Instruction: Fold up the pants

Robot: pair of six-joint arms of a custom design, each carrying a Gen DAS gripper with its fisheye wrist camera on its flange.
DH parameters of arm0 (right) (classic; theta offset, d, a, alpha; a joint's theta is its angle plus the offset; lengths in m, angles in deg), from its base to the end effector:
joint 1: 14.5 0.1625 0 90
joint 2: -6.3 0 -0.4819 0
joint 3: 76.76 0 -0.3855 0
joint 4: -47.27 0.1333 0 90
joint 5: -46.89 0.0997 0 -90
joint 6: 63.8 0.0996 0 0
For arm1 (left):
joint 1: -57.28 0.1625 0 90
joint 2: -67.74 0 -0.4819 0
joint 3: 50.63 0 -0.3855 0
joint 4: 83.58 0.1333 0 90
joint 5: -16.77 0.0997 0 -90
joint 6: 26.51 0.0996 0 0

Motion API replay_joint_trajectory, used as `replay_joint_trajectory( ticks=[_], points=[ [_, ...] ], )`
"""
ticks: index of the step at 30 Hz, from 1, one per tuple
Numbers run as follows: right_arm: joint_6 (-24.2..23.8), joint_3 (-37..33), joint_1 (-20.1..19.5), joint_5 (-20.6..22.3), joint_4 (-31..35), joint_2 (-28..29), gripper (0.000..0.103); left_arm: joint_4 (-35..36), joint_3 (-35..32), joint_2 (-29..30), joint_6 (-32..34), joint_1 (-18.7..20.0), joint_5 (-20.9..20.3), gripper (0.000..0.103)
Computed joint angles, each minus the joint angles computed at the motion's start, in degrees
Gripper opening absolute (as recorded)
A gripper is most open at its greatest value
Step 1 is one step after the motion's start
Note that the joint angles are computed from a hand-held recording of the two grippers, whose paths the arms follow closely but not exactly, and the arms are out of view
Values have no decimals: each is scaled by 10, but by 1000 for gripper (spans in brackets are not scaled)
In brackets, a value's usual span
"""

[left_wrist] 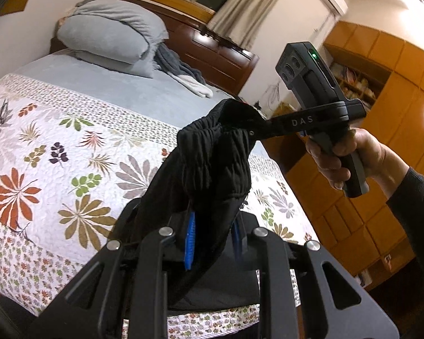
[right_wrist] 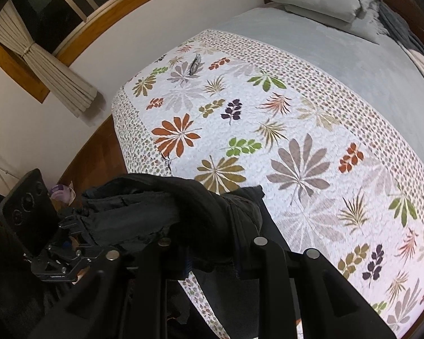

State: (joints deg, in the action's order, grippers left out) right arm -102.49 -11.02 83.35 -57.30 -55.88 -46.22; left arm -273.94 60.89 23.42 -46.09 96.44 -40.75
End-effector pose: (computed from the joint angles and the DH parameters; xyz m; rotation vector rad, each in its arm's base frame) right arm 0.2128 -0.7460 0.3601 1.1465 -2.6654 -0.0977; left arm -0.3656 -0.5386 0.1280 0.5175 2.7457 -1.1447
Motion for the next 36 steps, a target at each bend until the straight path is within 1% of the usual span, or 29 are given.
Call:
replay_joint_trajectory(
  ticks=[17, 36],
  points=[
    [-32, 53, -73, 29, -32, -51, 22, 67, -60, 73, 22, -9, -31, 19],
    [-66, 86, -154, 54, -51, -76, 22, 143, -120, 147, 38, -7, -59, 19]
  ],
)
